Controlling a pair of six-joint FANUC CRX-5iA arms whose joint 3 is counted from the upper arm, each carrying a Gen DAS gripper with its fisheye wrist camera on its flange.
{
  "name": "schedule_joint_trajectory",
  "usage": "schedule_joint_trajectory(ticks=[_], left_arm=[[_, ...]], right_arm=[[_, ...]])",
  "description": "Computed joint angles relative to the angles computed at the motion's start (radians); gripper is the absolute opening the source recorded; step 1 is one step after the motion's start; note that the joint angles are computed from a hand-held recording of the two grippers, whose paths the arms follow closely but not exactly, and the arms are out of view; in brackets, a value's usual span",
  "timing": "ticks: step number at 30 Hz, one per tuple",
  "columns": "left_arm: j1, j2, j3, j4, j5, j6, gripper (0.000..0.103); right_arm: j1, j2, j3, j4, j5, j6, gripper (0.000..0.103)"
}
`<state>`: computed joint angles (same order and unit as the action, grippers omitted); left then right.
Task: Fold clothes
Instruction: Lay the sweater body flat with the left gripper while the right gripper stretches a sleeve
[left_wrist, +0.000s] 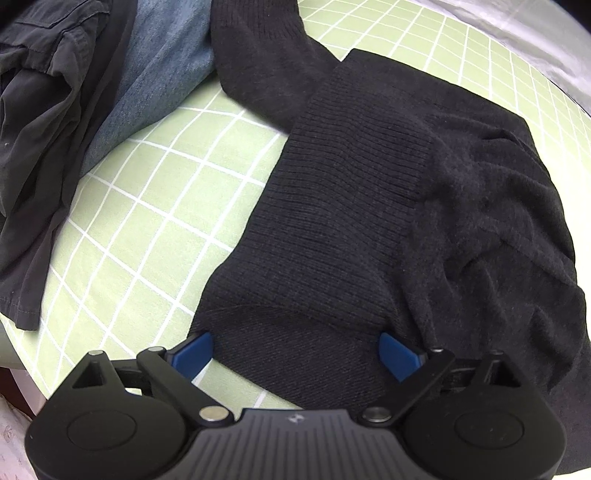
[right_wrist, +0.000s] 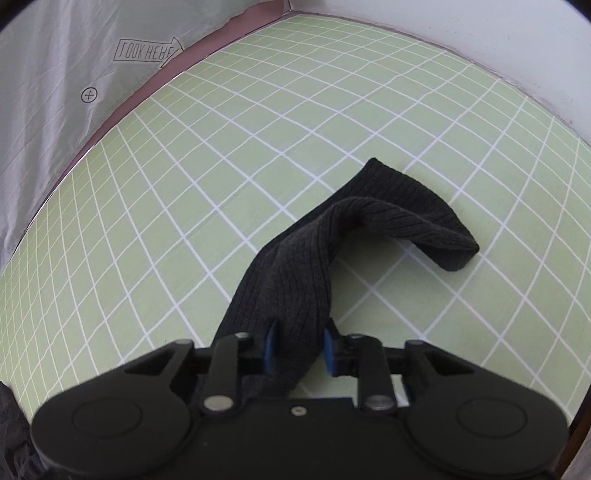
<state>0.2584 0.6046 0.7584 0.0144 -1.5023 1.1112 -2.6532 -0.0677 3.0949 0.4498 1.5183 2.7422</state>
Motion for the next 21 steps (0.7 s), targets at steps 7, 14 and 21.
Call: schedule_joint_trajectory(ticks=[7,14,21], left_arm=[[-0.029,-0.052,-0.036,-0.028,0.050,-0.004,0.094],[-0.034,-0.171,-0.199,0.092,0.249,-0.172,0.095],[-0.047,-0.254,-0.389,0.186,0.303,-0.375,0.095]], right_arm=[[0.021,0.001,-0.065,0.130,0.044,0.092,0.011],[0.163,0.036,-0.161,0.460,0.126,0.158,0.008],[0.119,0.085,-0.083,0.331,0.124,0.298,0.014]])
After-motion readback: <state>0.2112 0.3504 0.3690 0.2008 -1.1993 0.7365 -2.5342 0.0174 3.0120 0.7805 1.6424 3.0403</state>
